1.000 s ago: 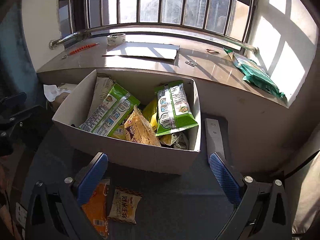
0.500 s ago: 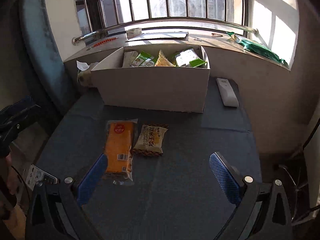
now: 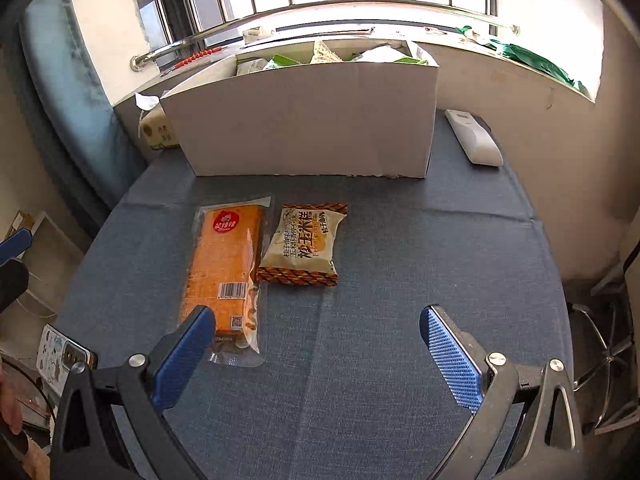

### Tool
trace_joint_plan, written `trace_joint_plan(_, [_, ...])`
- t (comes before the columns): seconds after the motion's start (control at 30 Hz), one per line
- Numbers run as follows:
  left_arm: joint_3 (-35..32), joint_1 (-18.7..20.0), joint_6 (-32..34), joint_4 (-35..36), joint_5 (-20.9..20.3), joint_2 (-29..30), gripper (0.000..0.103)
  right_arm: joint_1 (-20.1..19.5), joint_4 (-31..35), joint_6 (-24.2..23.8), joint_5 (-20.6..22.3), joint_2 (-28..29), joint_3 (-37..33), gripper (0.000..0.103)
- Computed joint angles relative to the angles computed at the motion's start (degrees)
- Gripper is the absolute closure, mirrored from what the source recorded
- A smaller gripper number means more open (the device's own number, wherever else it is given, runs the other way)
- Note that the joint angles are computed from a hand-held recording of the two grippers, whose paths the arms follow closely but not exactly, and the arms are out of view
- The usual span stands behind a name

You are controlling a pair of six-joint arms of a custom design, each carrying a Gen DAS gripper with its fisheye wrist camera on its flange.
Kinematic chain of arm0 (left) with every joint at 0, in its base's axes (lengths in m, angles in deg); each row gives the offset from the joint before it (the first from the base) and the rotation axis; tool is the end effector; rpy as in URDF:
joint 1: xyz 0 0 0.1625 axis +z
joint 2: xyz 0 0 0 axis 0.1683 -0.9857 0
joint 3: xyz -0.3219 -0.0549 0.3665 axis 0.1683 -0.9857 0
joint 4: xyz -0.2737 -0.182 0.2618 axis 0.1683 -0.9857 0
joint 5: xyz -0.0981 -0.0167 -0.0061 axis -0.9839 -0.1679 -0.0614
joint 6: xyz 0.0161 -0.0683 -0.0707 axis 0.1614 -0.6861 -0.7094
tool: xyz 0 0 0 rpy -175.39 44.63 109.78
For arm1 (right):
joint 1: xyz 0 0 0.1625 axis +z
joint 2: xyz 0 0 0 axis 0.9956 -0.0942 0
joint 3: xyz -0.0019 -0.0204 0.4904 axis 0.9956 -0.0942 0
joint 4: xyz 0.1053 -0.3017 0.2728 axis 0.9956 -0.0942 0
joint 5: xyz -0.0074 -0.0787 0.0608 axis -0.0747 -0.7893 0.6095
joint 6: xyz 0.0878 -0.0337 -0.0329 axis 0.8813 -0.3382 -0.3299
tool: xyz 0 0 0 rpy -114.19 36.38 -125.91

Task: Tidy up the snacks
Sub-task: 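Grasp the square wrapped cake with right tool while left grasps orange cake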

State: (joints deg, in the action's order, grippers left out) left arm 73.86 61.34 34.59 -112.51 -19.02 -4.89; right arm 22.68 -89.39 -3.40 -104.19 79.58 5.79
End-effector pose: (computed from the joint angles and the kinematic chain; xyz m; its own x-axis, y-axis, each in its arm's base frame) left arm -0.0869 -0.7953 0.3644 -0.7499 0.3320 -0.5722 0.6234 0.6442 -0.4431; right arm 0.3372 -0.8455 -0.0283 -0.7863 -0.0157 0.6176 -0.4291 0.7331 -0.5277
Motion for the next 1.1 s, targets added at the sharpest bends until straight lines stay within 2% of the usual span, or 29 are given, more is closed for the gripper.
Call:
trace_joint_plan(0.07, [-0.10,0.14,-0.26,0.43,0.09,0.12,0.000,-0.55,3.95,-0.07,1.53,1.75,-4.73,0.000])
trace_joint_plan(0.13, [-0.23,0.19,-0.52,0.79,0.83,0.36,0.000,-0.91,9.70,0.97,0.86,4.41,-11.18,0.000])
trace_joint_plan(0.23, [-0.49,0.49,-1.30,1.73,0.79,0.56,0.000,-1.21,14.95,0.21,0.12,8.24,-19.63,0.000])
trace_joint_plan(0.3, [-0.79,0.69,-1.99,2.53,1.01,0.69,0.000,-1.23,18.91,-0.34,-0.90,10.88,-25.28,0.004])
trace_joint_plan(0.33, [-0.93,0.78,-2.31,2.89,1.04,0.75,0.000,-1.24,20.55,-0.55,-1.28,11.96,-27.56,0.012])
trace_joint_plan(0.37, [-1.01,0.90,-2.59,3.14,1.03,0.80,0.000,-1.34,21.52,-0.53,-0.89,12.39,-28.57,0.015])
trace_joint_plan(0.4, [-1.13,0.96,-2.84,3.44,1.10,0.86,0.000,-1.57,20.48,-0.19,0.79,11.67,-27.17,0.029])
trace_joint_plan(0.43, [-1.22,1.04,-3.03,3.75,1.02,0.89,0.000,-1.69,20.60,0.90,1.03,11.35,-26.78,0.050])
trace_joint_plan(0.47, [-1.28,1.11,-3.19,4.00,0.86,0.89,0.000,-1.47,20.49,0.33,-1.04,12.08,-28.06,0.051])
trace_joint_plan(0.67, [-2.99,0.92,-3.81,6.86,1.32,2.51,0.000,-2.15,15.81,0.92,2.81,5.66,-15.96,0.053])
trace_joint_plan(0.83, [-7.99,0.40,-6.30,14.23,2.99,6.87,0.000,-1.32,4.86,-1.54,2.54,0.06,-3.66,0.053])
trace_joint_plan(0.97, [-13.13,-0.10,-9.27,20.66,4.37,10.94,0.000,-0.84,-3.37,-2.31,5.08,-4.47,5.87,0.052])
trace_joint_plan(1.07, [-17.36,-0.56,-12.58,25.49,5.99,13.98,0.000,-0.57,-7.16,-2.05,4.78,-6.90,11.33,0.052])
trace_joint_plan(1.1, [-18.20,-0.89,-12.78,25.59,7.71,14.96,0.000,-0.48,-8.01,-2.07,4.20,-7.34,12.50,0.052])
